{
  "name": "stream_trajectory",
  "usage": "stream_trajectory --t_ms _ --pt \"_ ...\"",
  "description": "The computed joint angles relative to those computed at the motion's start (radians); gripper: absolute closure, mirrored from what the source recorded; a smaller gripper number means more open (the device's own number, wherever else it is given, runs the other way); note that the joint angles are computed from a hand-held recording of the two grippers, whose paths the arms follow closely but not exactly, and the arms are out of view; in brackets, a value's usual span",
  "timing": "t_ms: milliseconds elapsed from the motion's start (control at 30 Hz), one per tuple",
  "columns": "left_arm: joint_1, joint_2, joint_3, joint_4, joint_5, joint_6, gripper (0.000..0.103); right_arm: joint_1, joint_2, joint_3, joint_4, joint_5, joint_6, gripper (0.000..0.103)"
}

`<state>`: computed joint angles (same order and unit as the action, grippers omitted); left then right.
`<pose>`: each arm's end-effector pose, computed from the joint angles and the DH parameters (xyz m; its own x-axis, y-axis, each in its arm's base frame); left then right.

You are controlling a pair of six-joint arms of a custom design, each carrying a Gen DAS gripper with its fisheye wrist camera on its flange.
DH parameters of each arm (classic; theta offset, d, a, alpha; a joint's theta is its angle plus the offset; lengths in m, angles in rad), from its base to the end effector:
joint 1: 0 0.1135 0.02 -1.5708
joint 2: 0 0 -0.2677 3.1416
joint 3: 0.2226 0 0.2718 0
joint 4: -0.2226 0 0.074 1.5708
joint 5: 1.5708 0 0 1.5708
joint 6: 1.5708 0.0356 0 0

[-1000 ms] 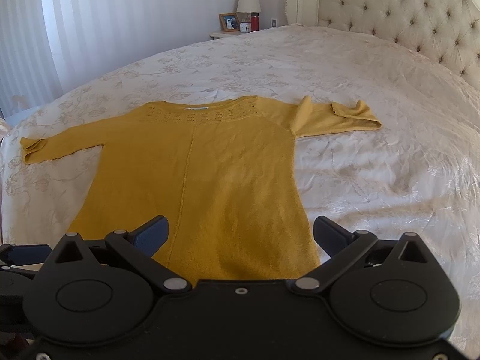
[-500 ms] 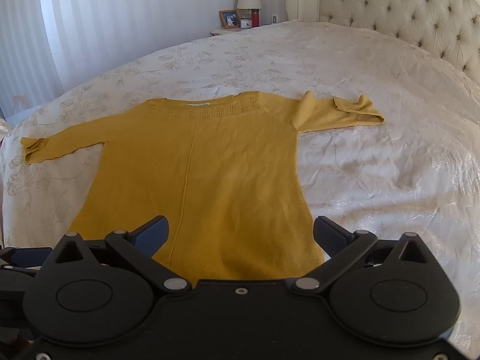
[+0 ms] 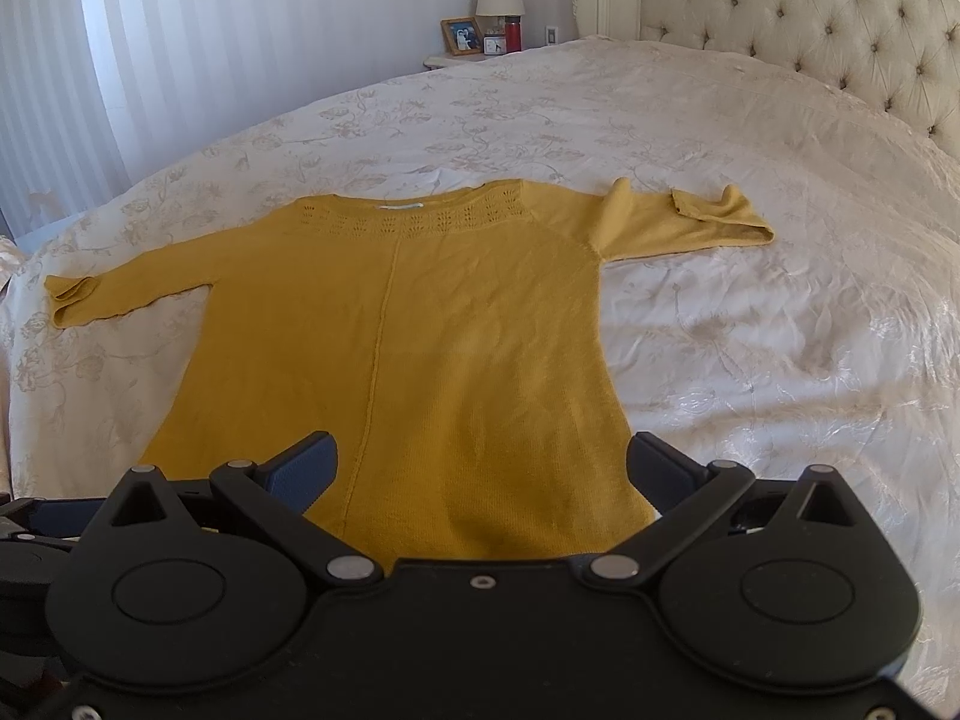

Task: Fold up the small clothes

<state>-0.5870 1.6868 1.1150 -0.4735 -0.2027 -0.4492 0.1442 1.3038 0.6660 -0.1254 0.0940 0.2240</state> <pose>0.3045 -0.1940 0.1922 -0.8479 0.0532 -0.5275 0.1002 0.9931 -0.0610 0.2748 0.0365 0.1864 -0.6838 0.1242 -0.7190 0.0779 0.9922 0.0973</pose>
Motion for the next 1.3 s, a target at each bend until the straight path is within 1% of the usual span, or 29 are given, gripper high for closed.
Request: stream_trajectory --t_ms 67,100,133,500,733,833,933,1000,1100,1200,1300 --pt "-0.001 -0.005 -0.008 0.007 0.003 0.001 0.005 0.001 0.0 0.002 -0.002 -0.003 0.005 0.001" --pt "-0.001 -0.007 -0.01 0.009 0.005 0.002 0.01 0.002 -0.001 0.003 -0.004 -0.005 0.008 0.001" --pt "-0.001 -0.005 -0.008 0.007 0.008 0.003 0.013 0.003 -0.002 0.003 -0.005 -0.005 0.01 0.001" --pt "-0.003 0.008 0.001 0.004 0.012 0.003 0.012 0.002 0.01 0.012 -0.012 -0.014 0.015 0.001" --pt "0.004 0.01 -0.009 0.031 0.025 0.019 0.013 -0.013 0.028 0.017 -0.003 -0.036 0.005 0.001" --pt "0.009 0.028 0.009 0.03 0.036 0.022 0.013 -0.025 0.057 0.038 -0.009 -0.058 -0.002 0.001" --pt "0.022 0.063 0.047 0.015 0.055 0.042 0.013 -0.042 0.099 0.078 -0.035 -0.095 -0.003 0.001" --pt "0.03 0.087 0.072 0.005 0.051 0.047 0.013 -0.061 0.133 0.11 -0.059 -0.129 -0.011 0.001" --pt "0.042 0.128 0.116 0.003 0.019 0.057 0.013 -0.079 0.195 0.168 -0.086 -0.15 -0.026 0.001" --pt "0.059 0.174 0.164 0.028 -0.017 0.067 0.013 -0.11 0.258 0.231 -0.091 -0.18 -0.034 0.001" --pt "0.085 0.239 0.236 0.049 -0.035 0.048 0.013 -0.143 0.353 0.336 -0.12 -0.216 -0.062 0.001"
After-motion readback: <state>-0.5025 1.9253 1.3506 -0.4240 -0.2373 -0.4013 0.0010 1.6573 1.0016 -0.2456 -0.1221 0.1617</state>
